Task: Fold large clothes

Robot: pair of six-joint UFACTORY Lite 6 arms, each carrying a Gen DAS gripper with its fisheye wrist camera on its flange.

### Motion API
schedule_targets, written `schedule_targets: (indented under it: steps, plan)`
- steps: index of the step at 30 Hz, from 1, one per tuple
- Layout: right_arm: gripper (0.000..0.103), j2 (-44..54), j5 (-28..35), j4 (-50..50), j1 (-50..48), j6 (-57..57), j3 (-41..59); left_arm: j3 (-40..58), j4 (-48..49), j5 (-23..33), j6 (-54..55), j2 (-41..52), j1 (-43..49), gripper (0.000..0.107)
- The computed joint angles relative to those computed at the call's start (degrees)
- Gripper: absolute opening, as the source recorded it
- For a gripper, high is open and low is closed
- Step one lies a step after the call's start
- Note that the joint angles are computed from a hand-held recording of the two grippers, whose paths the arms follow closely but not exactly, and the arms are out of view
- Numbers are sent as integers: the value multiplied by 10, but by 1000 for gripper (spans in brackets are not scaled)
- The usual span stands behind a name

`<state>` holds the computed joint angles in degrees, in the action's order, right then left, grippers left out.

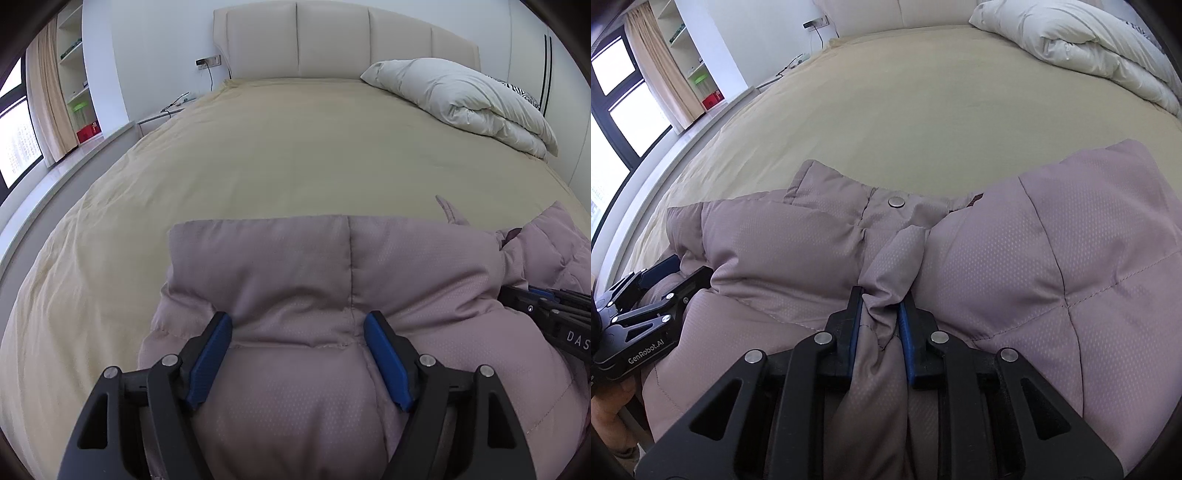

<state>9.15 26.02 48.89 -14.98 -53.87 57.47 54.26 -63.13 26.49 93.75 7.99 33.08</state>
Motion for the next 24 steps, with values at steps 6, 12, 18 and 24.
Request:
schedule_targets:
  steps: [6,12,18,24]
  plan:
    - [18,-11,-26,-8,13,9,-13,8,16,-12,-20,10,-9,79]
    - [18,-18,-39,-22,33,37,-21,12,41,-10,-51,8,-13,79]
    - [18,-153,59,-35,-32,43,-58,-3,104,112,-85,-92,72,77]
    - [18,-292,90,-111,-175,34,-123,-102,101,129,-8,-205,87,84]
